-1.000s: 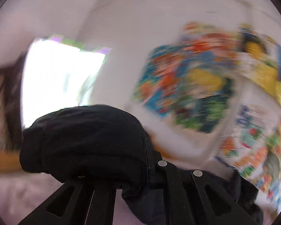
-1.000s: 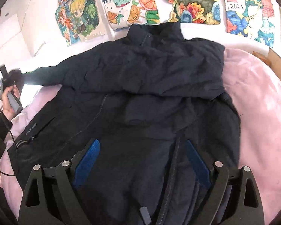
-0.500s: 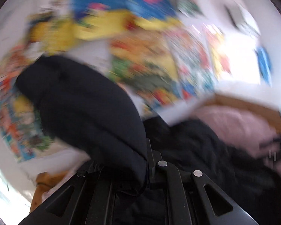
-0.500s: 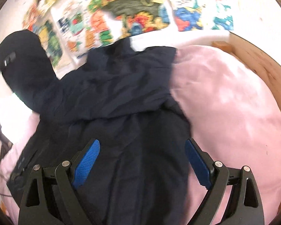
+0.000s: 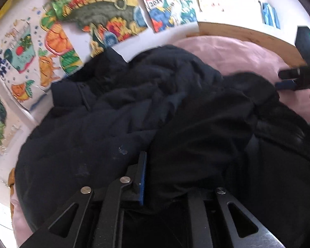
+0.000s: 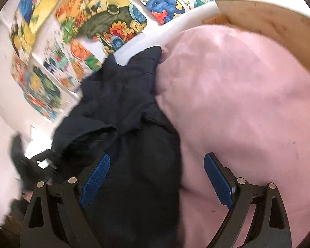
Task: Fold large clothes
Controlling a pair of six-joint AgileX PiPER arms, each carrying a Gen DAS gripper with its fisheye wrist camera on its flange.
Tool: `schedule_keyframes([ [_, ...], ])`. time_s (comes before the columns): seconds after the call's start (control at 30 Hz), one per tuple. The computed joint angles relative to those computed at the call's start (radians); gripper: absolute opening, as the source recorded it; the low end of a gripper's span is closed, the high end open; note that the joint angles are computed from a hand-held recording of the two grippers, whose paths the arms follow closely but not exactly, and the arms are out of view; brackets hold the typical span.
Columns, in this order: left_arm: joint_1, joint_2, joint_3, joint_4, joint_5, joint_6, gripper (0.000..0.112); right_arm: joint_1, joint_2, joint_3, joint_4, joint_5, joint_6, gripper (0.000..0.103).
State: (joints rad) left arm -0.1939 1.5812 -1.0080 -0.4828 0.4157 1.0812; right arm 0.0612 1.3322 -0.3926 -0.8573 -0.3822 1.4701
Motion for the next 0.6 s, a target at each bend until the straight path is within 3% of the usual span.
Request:
schedule_keyframes([
  [0.07, 0.021, 0.010, -0.016, -0.019, 0.059, 0.026, 0.022, -0.037, 0.045, 0.002, -0.042, -0.124, 0.035, 0.090],
  [0.17, 0.034, -0.015, 0.018, -0.018, 0.096, 0.076, 0.048, -0.015, 0.129, -0.041, -0.087, -0.215, 0.081, 0.090],
  [0.2, 0.035, -0.026, 0.036, -0.035, 0.097, 0.111, 0.075, -0.004, 0.143, -0.043, -0.093, -0.235, 0.083, 0.090],
  [0.23, 0.047, -0.048, 0.063, -0.084, 0.110, 0.185, 0.091, 0.028, 0.170, -0.066, -0.089, -0.234, 0.089, 0.090],
  [0.33, 0.048, -0.092, 0.118, -0.151, 0.105, 0.290, 0.092, 0.115, 0.237, -0.127, -0.050, -0.221, 0.082, 0.090],
  [0.47, 0.064, -0.116, 0.136, -0.171, 0.142, 0.308, 0.092, 0.223, 0.317, -0.229, 0.038, -0.087, 0.074, 0.090],
  [0.6, 0.114, -0.121, 0.117, -0.200, 0.203, 0.310, 0.092, 0.252, 0.334, -0.278, 0.079, -0.015, 0.069, 0.089],
])
